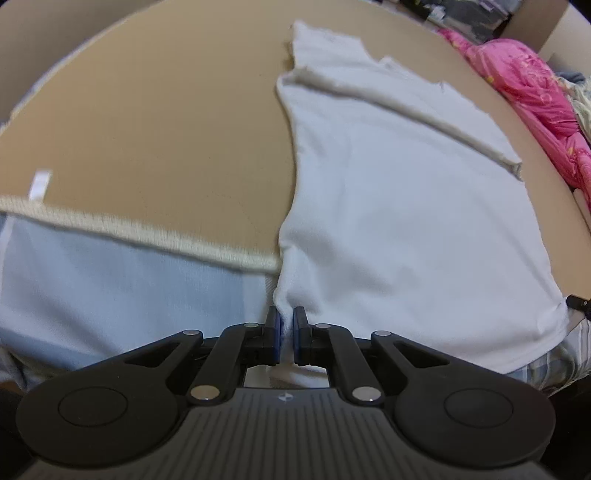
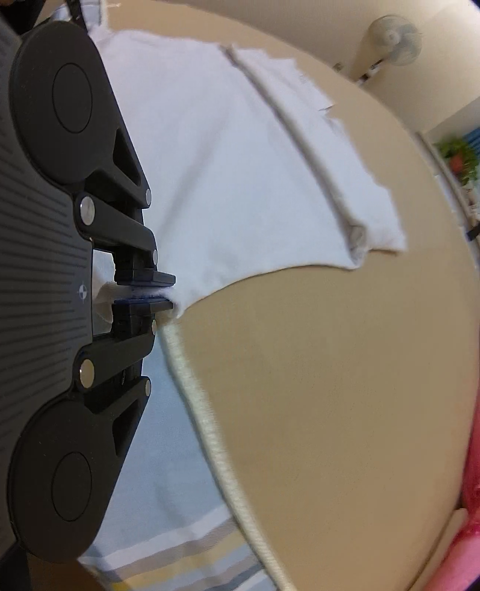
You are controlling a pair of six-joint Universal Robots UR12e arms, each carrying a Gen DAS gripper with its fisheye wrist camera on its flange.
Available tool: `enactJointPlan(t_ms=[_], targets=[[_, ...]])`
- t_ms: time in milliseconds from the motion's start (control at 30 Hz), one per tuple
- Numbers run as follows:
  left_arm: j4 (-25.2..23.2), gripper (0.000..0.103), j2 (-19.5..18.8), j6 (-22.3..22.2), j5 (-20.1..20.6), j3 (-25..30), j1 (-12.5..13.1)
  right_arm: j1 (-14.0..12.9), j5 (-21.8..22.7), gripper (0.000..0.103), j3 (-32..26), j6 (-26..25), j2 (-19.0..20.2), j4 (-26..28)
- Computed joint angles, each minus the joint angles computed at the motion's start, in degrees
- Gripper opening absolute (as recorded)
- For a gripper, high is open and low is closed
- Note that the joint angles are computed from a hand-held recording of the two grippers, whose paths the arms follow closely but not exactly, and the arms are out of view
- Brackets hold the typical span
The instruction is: Fold small clothes
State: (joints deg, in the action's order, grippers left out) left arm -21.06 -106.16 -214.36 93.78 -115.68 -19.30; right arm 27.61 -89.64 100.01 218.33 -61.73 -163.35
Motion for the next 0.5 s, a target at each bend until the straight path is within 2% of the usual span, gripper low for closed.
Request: enactJointPlan(t_ms=[67,133,300,367,500], targets=[[-1.8,0.008,-0.1,-0.9,-2.3,0.2,0.6,-0.2,1.3,0.007,-1.2,-0.5,0.3,5.9],[-2.1,0.008,-0.2,-0.9,-3.0,0.2,1.0,-0.4,3.1,0.010,-2.1,-0.7,0.8,9.9],[-2.2,0.009,-0.1,-0.4,-2.8,0.3,1.1,-0.4,3.0,0.010,-2.3,-0.8,1.0,9.8],[-1.6,0.007,-0.2,0.1,-1.4,0.4,0.6,-0.1,2.9,0.013,-2.6,-1.5,1.1,9.9],[-0.7,0.007,-0.2,0.9,-0.3,0.4,0.2,0.2,2.5,0.009,-2.1,-1.7,0.9,7.4]])
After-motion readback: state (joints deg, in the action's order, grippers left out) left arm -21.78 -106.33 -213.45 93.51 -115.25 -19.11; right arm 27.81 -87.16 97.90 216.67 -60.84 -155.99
